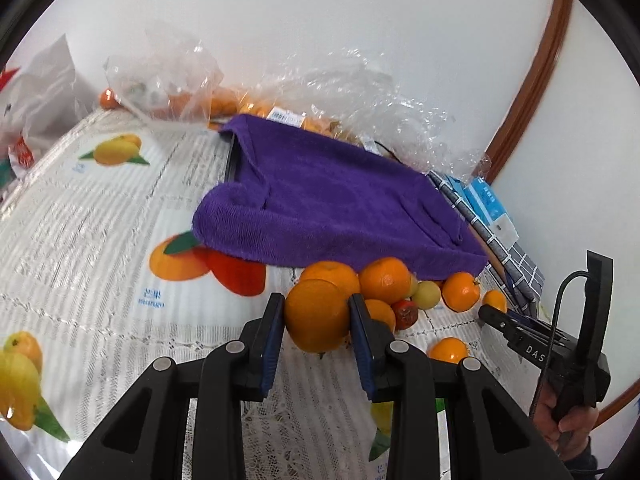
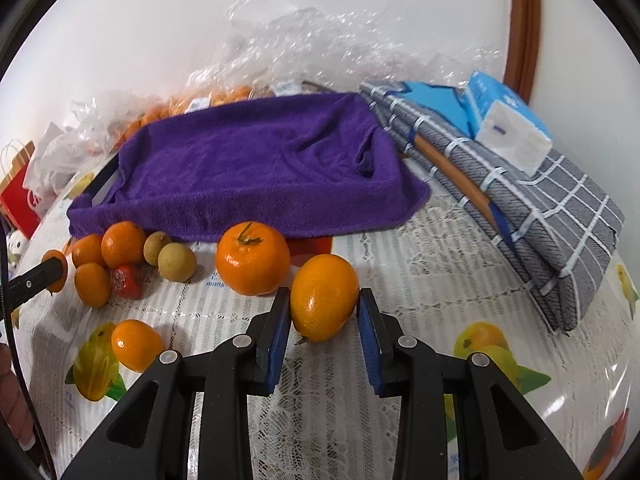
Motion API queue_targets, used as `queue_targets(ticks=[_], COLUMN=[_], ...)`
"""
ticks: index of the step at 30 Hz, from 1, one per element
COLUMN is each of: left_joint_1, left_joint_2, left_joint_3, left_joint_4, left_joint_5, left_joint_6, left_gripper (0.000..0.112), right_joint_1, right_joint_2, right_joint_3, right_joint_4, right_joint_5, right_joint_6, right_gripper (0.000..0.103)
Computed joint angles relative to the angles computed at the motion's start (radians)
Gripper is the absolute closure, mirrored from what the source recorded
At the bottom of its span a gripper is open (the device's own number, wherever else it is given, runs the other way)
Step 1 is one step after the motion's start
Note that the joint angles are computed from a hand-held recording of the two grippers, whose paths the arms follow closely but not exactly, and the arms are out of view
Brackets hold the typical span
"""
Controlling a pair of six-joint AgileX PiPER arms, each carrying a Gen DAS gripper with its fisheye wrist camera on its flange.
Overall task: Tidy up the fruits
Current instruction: 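Carry both kumquats onto the purple towel and open both tools to release them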
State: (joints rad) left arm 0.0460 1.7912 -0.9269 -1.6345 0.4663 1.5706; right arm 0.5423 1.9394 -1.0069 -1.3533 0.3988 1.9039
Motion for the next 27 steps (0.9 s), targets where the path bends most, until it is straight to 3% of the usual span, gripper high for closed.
queue_targets(ticks=[3, 7, 11, 19, 21, 27], left_joint_1=[-0.013, 0.031, 0.01, -0.076, -0.095, -0.102], left_joint_2=[-0.026, -0.033, -0.049, 0.076, 0.12, 0.236], left_joint_3=[-0.003, -0.075, -0.149, -0.425, -0.497, -0.577], left_joint_4=[0.031, 0.171, 0.247, 0.351, 0.344, 0.14], left_joint_5=[-0.024, 0.078, 0.039, -0.047, -0.069, -0.086], left_joint_6=[-0.004, -0.184, -0.29, -0.483, -0.496, -0.349], left_gripper=[0.082, 0.082, 0.082, 0.082, 0.082, 0.082], right_joint_1=[0.002, -0.004, -0.008, -0.069, -0.085, -0.078], right_joint_2=[-0.019, -0.069, -0.087, -0.003, 0.015, 0.104], right_joint_3=[-0.009, -0.015, -0.072, -0.304, -0.356, -0.498], right_joint_4=[0.117, 0.128, 0.129, 0.239, 0.284, 0.21], right_joint_5=[0.015, 0.018, 0.038, -0.034, -0.073, -0.018], right_joint_6=[-0.115, -0.142, -0.198, -0.427, -0.485, -0.497], right_gripper=[0.07, 0.07, 0.07, 0.07, 0.07, 0.07])
